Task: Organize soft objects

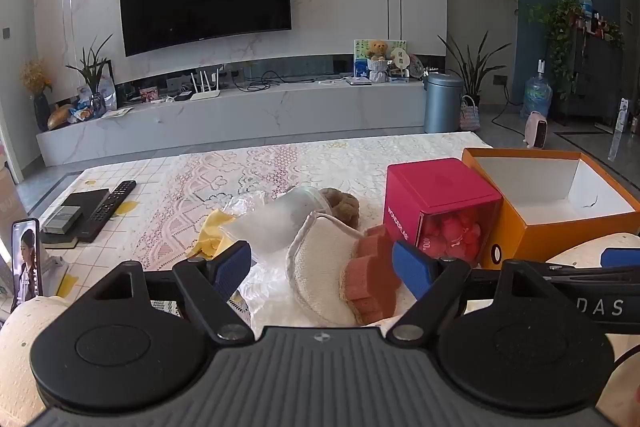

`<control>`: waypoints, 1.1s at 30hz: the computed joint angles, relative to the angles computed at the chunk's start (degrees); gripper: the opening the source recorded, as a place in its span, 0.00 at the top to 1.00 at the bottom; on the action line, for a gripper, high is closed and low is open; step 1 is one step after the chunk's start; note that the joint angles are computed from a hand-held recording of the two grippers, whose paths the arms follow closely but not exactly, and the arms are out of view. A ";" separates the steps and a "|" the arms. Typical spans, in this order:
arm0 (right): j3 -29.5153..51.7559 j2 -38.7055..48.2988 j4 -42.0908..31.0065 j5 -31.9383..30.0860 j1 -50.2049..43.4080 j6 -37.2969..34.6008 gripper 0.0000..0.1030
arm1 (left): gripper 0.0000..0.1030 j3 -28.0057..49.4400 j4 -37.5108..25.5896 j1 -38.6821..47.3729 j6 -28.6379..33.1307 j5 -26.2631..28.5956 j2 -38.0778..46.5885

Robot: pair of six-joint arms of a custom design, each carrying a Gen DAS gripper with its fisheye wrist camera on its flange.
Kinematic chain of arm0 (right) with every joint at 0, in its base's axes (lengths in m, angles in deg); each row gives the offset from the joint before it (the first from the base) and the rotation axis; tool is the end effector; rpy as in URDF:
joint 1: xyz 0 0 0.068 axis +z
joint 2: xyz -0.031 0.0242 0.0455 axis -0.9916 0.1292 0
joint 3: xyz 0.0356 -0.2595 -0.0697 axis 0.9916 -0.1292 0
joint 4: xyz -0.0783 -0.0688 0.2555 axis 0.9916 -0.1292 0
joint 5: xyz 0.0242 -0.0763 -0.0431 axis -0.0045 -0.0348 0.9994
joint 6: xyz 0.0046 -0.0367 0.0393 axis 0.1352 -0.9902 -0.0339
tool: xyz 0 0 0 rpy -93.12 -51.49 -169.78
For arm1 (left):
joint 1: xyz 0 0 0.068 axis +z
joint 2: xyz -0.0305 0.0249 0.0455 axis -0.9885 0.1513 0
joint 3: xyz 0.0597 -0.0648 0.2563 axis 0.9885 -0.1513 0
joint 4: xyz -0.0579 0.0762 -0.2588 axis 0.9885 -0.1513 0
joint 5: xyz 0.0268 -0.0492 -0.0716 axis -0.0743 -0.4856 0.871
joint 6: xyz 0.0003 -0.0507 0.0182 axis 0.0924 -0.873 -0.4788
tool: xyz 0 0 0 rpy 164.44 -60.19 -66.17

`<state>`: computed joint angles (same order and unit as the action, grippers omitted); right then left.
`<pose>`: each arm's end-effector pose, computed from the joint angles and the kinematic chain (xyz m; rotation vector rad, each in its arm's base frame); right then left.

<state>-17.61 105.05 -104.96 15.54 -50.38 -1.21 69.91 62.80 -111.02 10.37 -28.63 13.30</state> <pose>0.3050 0.1705 0.2289 0.3363 2.2067 0.0096 0.3267 -0.1755 0.2327 0.2781 2.0747 -0.0819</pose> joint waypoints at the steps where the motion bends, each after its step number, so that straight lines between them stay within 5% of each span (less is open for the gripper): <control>1: 0.12 0.04 -0.25 -0.06 0.00 0.04 0.03 | 0.08 0.07 -0.16 0.02 -0.01 0.13 0.01; 33: 0.28 -0.59 -1.14 0.97 0.68 0.07 0.03 | 0.08 -0.01 -1.45 0.56 -2.28 3.41 -0.80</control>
